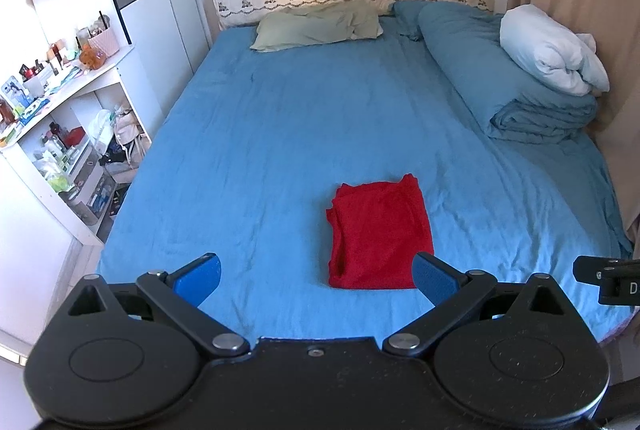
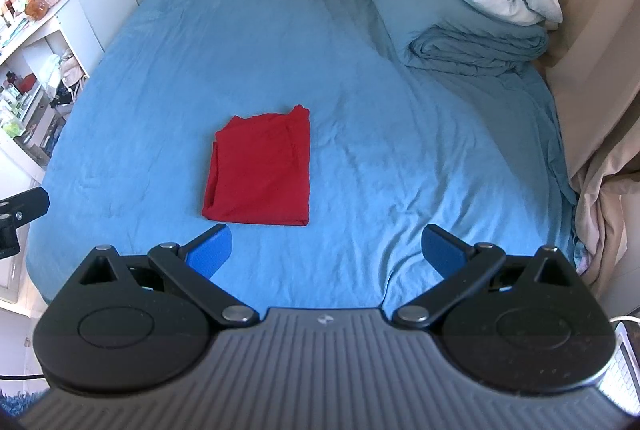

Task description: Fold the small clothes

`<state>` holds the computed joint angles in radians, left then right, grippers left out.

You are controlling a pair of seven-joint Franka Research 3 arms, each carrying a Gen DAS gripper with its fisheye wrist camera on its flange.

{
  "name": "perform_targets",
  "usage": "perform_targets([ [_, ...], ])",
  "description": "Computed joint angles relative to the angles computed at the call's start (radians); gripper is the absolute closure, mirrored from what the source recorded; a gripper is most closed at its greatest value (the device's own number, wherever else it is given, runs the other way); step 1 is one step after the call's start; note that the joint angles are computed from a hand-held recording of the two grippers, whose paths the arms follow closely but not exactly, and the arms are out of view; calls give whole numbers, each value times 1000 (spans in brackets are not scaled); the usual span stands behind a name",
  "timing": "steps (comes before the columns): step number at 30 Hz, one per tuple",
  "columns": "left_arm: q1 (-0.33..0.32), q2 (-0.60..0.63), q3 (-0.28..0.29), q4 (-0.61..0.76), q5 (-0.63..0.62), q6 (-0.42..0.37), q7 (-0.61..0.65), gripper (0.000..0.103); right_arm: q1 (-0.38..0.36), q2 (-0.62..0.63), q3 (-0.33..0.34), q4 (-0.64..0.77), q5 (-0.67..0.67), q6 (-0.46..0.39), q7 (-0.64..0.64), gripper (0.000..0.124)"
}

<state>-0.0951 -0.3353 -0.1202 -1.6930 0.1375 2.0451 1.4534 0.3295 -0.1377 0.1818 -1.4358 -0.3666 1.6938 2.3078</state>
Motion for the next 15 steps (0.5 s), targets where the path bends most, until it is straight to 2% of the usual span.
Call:
perform_targets([
  [15,3,-3,3,-6,-3,10,4,0,4,9,-2,14,-7,-7,-2,21],
])
